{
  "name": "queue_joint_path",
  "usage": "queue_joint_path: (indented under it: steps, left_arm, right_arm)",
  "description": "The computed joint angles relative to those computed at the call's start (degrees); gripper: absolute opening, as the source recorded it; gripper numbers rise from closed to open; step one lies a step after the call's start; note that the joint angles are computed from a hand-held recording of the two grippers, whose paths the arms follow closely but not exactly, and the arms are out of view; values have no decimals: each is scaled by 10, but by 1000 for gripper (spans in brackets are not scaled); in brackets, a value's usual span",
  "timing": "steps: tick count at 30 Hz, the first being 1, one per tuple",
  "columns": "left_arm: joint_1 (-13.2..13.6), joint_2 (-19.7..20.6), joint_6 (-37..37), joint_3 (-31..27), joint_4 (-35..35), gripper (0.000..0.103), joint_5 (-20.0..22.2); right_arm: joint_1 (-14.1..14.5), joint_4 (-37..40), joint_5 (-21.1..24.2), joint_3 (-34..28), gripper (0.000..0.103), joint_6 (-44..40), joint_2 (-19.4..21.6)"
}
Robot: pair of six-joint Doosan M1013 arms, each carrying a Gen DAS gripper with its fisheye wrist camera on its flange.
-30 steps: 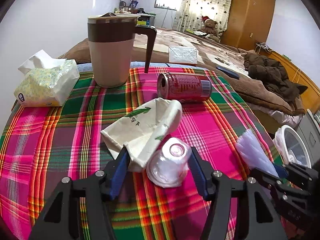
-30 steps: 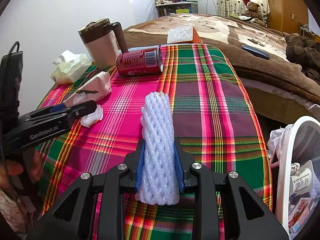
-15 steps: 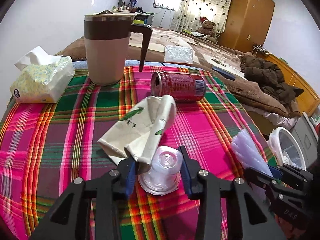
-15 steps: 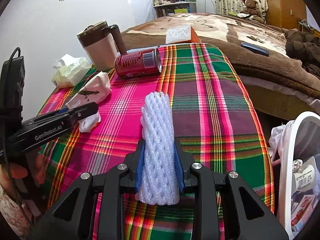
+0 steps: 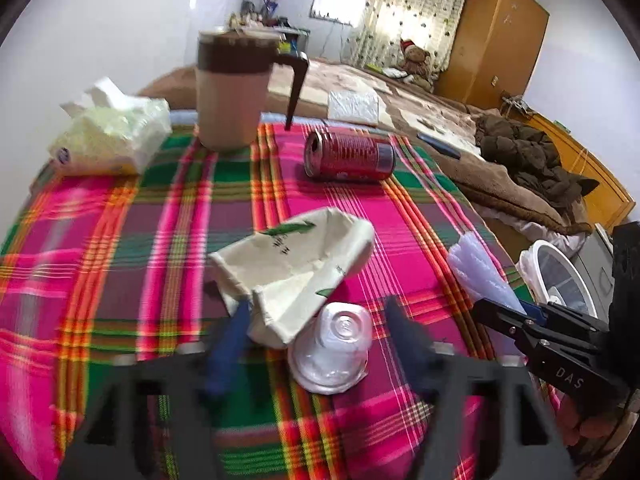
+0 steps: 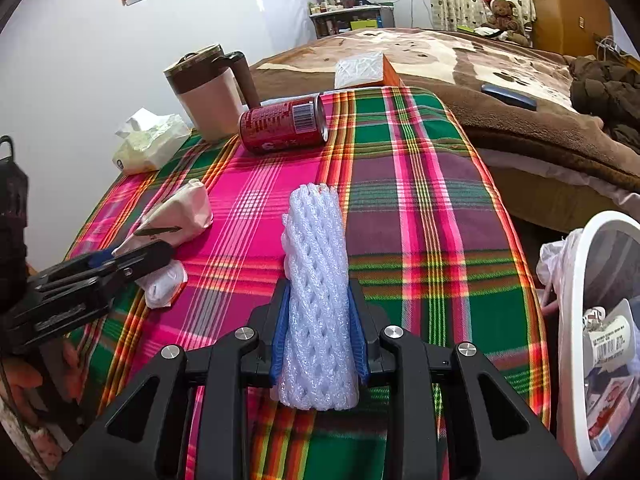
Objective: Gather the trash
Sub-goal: 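Close the left tool on the upside-down clear plastic cup while the right tool holds the net, then carry the clear cup with the left tool while the right tool carries the net to the bin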
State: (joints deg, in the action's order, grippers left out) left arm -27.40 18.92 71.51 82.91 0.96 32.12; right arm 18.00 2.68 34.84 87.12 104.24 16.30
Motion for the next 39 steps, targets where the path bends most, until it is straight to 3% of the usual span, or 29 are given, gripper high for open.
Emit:
queue_joint_path:
  steps: [2, 5, 7, 14, 17, 23, 39]
  left_arm:
    - [-2, -11, 0, 15, 0, 77, -20]
    - [-14, -20, -61, 27, 82, 77, -23]
    - [-12, -16, -29, 25, 49, 77, -19]
    - [-10, 1, -25, 8, 21, 63, -2]
    - [-8, 9, -18, -2, 3, 50, 13]
    - [-10, 6, -10, 1, -3, 35, 10]
    - [-26, -14, -21, 16, 27, 33, -5]
  right_arm:
    - [-1, -1, -1, 2, 28, 5, -2]
    - [-2, 1, -3, 4, 28, 5, -4]
    - [-2, -2, -5, 6, 28, 9, -5]
    - [-6, -8, -6, 13, 28, 21, -11]
    - [-6, -6, -6, 13, 28, 19, -11]
    - [-6, -1, -8, 14, 28, 12, -12]
    - [-10, -12, -27, 33, 28, 23, -32]
